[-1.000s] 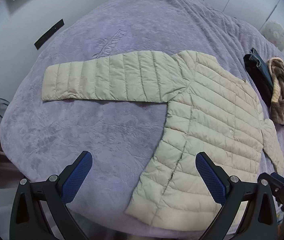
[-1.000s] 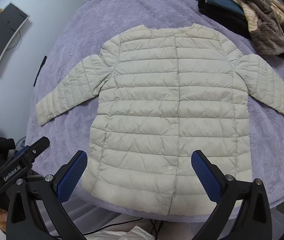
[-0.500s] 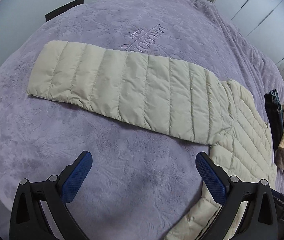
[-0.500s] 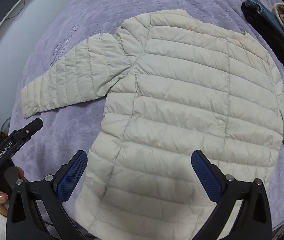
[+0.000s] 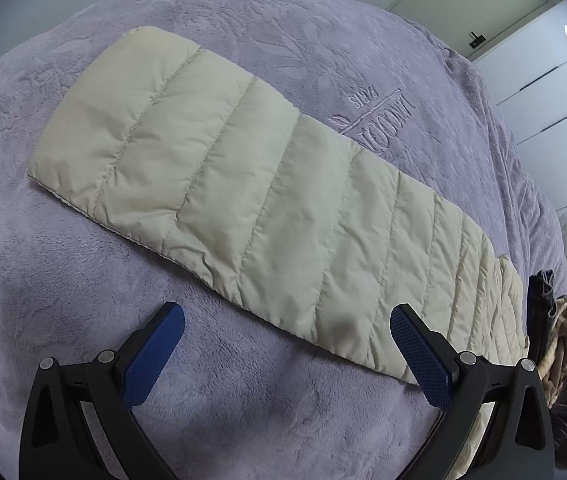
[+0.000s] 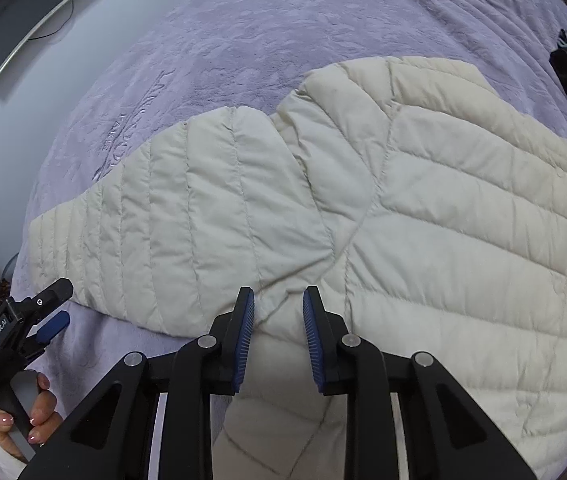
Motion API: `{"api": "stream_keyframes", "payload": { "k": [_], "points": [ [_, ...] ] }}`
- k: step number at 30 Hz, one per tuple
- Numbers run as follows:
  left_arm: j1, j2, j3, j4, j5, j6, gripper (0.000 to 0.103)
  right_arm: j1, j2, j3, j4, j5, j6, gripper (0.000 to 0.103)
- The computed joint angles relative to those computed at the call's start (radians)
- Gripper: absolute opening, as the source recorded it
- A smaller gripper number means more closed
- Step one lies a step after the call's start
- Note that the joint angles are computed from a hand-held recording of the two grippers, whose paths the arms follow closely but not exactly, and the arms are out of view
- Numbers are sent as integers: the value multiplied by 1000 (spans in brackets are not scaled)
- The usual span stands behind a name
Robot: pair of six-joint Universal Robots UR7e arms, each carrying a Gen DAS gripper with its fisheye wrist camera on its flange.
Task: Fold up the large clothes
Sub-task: 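Grasp the cream jacket's sleeve cuff with the left tool while the right tool pins the body, then fold the held sleeve across the jacket body with the left tool and release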
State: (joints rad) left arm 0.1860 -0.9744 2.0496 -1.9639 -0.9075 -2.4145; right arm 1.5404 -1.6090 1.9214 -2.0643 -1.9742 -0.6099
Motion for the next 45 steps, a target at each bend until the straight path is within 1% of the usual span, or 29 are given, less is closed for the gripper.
{"api": "stream_keyframes", "payload": {
  "k": [4, 7, 8, 9, 10, 11, 12, 13, 14, 15, 18, 22, 24, 26, 27, 29, 30, 32, 34, 37, 41, 42, 44, 45],
  "points": [
    [19, 3, 21, -7, 23, -17, 103, -19, 40, 28, -51, -18, -6, 28],
    [31, 14, 4, 44, 35, -26, 103, -36, 51, 34, -65, -9, 0, 28],
    [35, 19, -8, 63, 36, -32, 100, -41, 55, 33, -65, -4, 4, 28],
    [37, 23, -19, 93, 34, -48, 92, -45, 56, 33, -66, 1, 5, 28],
    [41, 27, -34, 122, 25, -53, 75, -46, 58, 32, -66, 7, 10, 28],
    [42, 28, -41, 137, 22, -49, 60, -46, 60, 32, -67, 11, 13, 28],
    [39, 24, -38, 130, 31, -41, 50, -44, 63, 33, -71, 13, 16, 28],
    [34, 12, -20, 95, 46, -22, 28, -40, 66, 34, -74, 15, 20, 28],
    [28, 2, -1, 51, 64, 3, 14, -35, 69, 36, -78, 17, 25, 28],
    [27, -4, 1, 38, 78, 22, 12, -42, 61, 32, -70, 22, 18, 28],
    [15, 1, -51, 96, 125, 79, 12, -50, 55, 35, -71, 41, 24, 28],
    [4, 40, -156, 105, 210, 212, 12, -72, 38, 58, -91, 61, 4, 28],
    [7, 72, -218, 80, 250, 312, 12, -80, 32, 72, -104, 68, -4, 28],
    [12, 113, -280, 20, 280, 442, 12, -84, 29, 68, -91, 82, 2, 28],
    [21, 138, -314, -19, 288, 519, 12, -91, 28, 58, -71, 97, 7, 28],
    [34, 195, -386, -104, 291, 674, 12, -102, 28, 11, 16, 143, 33, 28],
    [43, 226, -423, -145, 283, 747, 12, -118, 28, -24, 77, 175, 54, 28],
    [60, 292, -506, -208, 256, 876, 12, -151, 17, -80, 154, 222, 78, 28],
    [80, 364, -606, -209, 216, 973, 12, -185, -7, -131, 192, 248, 78, 28],
    [103, 472, -754, -176, 145, 1078, 12, -245, -39, -212, 224, 258, 53, 29],
    [137, 645, -997, -41, 45, 1189, 12, -339, -59, -328, 250, 246, 13, 29],
    [141, 689, -1054, -3, 30, 1216, 12, -357, -60, -351, 255, 244, 8, 29],
    [143, 794, -1203, 118, 30, 1262, 12, -398, -65, -397, 267, 242, -12, 29],
    [145, 846, -1282, 184, 24, 1282, 12, -421, -67, -416, 268, 240, -24, 31]
  ]
}}
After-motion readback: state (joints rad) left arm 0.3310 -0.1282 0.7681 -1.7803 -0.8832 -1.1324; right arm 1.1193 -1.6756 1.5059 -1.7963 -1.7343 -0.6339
